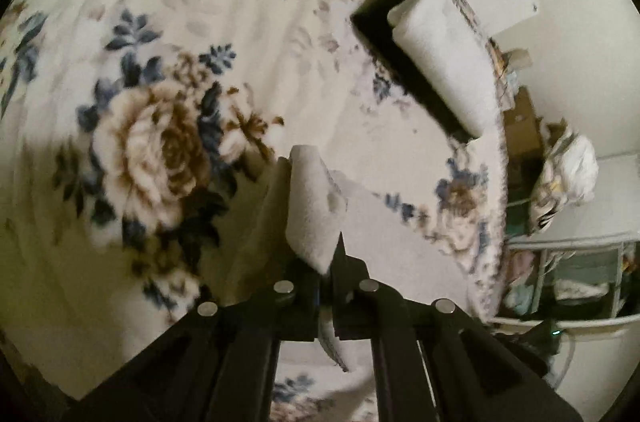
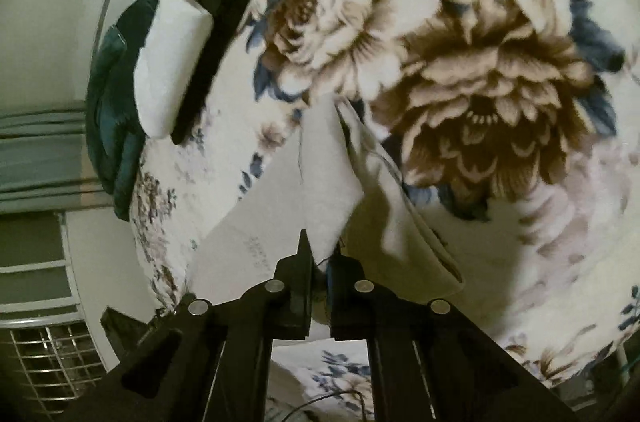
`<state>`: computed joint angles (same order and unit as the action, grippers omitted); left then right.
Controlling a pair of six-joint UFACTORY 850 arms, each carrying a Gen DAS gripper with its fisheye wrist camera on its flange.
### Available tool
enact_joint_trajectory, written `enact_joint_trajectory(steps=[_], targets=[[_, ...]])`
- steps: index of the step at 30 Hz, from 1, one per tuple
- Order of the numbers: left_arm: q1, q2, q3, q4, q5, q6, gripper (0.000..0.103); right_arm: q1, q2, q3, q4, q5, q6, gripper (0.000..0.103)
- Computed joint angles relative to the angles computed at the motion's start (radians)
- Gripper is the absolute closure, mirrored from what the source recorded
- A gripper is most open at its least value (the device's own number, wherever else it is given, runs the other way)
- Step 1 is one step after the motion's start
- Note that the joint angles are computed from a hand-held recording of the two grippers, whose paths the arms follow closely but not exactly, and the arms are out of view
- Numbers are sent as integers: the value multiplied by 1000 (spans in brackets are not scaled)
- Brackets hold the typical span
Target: Fold small clothes
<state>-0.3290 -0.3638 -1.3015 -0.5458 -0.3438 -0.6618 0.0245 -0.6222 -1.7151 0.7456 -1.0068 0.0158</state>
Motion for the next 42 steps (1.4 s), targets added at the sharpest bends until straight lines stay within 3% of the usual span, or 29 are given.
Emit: enact_joint_trajectory(steps=[5, 11, 13, 16, 18, 20, 21, 25, 27, 30, 34, 37, 40, 42], targets=[[-12, 40, 57, 22, -37, -59, 101, -20, 6, -22, -54, -51, 24, 98], [-39, 13, 106, 20, -56, -44, 96, -30, 1, 31, -186, -79, 38, 98], [-52, 6, 101, 104, -54, -74, 96, -23, -11, 35, -234, -74, 38, 98], [-55, 7, 89, 112, -69, -50, 94, -15, -35, 22, -274, -93, 42, 95], [-54, 22, 81, 133, -98, -74, 82, -10, -43, 3, -299, -111, 39, 81], [-50, 42, 78, 169, -113, -104, 63, -4, -38, -13, -334, -117, 42, 69], [-49, 56, 76, 219, -117, -146, 59, -2, -35, -19, -352, -114, 48, 65], [-35, 64, 27, 385, -108, -246, 57, -3, -7, -69, -431, -50, 94, 64], [-26, 28, -27, 393, -77, -220, 56, -8, -2, -91, -390, -11, 77, 64], [-17, -59, -116, 317, -40, -106, 56, -15, -36, -135, -194, 24, -37, 61], [-3, -197, -225, 274, -90, -38, 56, -5, -141, -196, 30, -15, -118, 61], [8, -265, -253, 339, -151, -96, 56, 7, -205, -230, -9, -19, -58, 61], [31, -255, -186, 175, -91, 15, 53, 11, -245, -263, -106, -37, -2, 61], [36, -237, -175, 148, -90, 40, 53, 4, -254, -262, -88, -50, -17, 61]])
